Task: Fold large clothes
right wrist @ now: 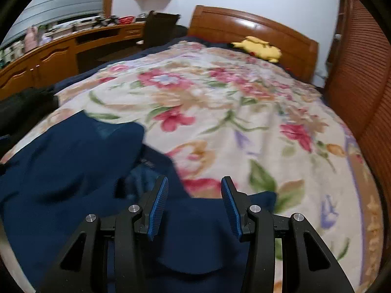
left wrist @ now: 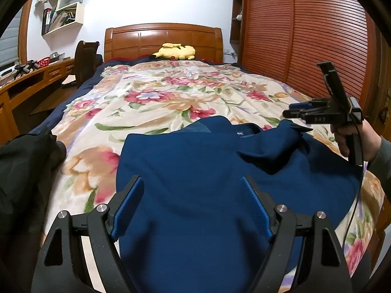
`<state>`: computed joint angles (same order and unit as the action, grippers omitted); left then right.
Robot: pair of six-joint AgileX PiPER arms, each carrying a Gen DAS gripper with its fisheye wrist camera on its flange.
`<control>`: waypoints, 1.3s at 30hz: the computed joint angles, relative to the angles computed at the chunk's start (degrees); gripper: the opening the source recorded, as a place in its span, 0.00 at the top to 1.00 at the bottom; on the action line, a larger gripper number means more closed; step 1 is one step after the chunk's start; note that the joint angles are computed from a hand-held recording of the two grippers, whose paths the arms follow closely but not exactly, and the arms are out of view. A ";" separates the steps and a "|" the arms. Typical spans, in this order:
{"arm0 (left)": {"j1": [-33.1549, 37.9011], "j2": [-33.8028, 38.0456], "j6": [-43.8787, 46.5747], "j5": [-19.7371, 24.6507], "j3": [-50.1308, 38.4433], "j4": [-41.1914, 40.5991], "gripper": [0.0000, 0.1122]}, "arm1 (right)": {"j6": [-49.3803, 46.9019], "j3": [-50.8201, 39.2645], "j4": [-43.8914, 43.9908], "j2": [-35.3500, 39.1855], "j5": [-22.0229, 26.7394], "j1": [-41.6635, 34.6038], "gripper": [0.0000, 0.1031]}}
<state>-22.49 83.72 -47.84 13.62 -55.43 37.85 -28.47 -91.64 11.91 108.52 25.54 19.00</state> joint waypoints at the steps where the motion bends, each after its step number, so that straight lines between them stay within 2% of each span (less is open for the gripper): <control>1: -0.31 0.11 -1.32 0.15 0.04 1.35 0.28 | -2.56 -0.74 2.19 0.33 1.39 -0.34 0.55; 5: -1.15 0.56 -3.45 0.92 -0.09 3.74 0.28 | -3.29 -5.57 2.48 4.21 5.97 1.76 0.55; 10: -1.16 0.85 -1.99 1.32 -0.27 2.50 0.28 | -1.96 -16.92 1.72 10.96 16.96 3.39 0.55; 12: -1.03 0.85 -1.48 1.21 -0.23 2.04 0.28 | -1.99 -19.98 2.24 12.49 19.71 3.52 0.55; 15: -1.00 0.84 -1.63 1.11 -0.19 2.11 0.28 | -2.08 -18.77 2.46 10.90 17.59 3.52 0.55; 19: -0.80 0.73 -1.34 0.80 -0.01 1.78 0.28 | 1.78 -14.42 0.40 7.84 10.55 4.06 0.55; 22: -0.79 0.70 -0.75 0.85 -0.05 1.28 0.28 | -0.96 -12.47 3.75 6.87 8.87 4.15 0.55; 26: -0.87 0.71 -0.61 0.90 -0.10 1.22 0.28 | -2.00 -15.09 2.30 9.88 13.52 5.20 0.55; 30: -0.89 0.82 0.10 1.01 -0.27 0.47 0.28 | 2.04 -23.60 -4.60 16.47 21.85 6.83 0.55; 31: -0.99 0.91 0.07 1.12 -0.36 0.51 0.28 | 2.77 -25.82 -6.76 17.98 23.40 7.53 0.72; 32: -1.07 1.02 0.04 1.23 -0.46 0.53 0.28 | 3.25 -27.66 -8.77 19.24 24.25 8.23 0.84; 33: -1.16 1.03 0.05 1.32 -0.49 0.51 0.28 | 3.73 -28.72 -10.58 19.98 23.47 8.90 0.85; 34: -1.25 1.05 -0.19 1.38 -0.52 0.70 0.28 | 4.58 -30.39 -12.03 20.76 22.88 9.41 0.91; 39: -1.28 1.69 -0.66 1.72 -0.85 0.65 0.28 | 13.82 -37.62 -20.15 23.33 15.29 11.50 0.92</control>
<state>-23.77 85.41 -48.50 15.34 -56.28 38.50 -14.64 -129.26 -8.24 131.85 40.83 30.50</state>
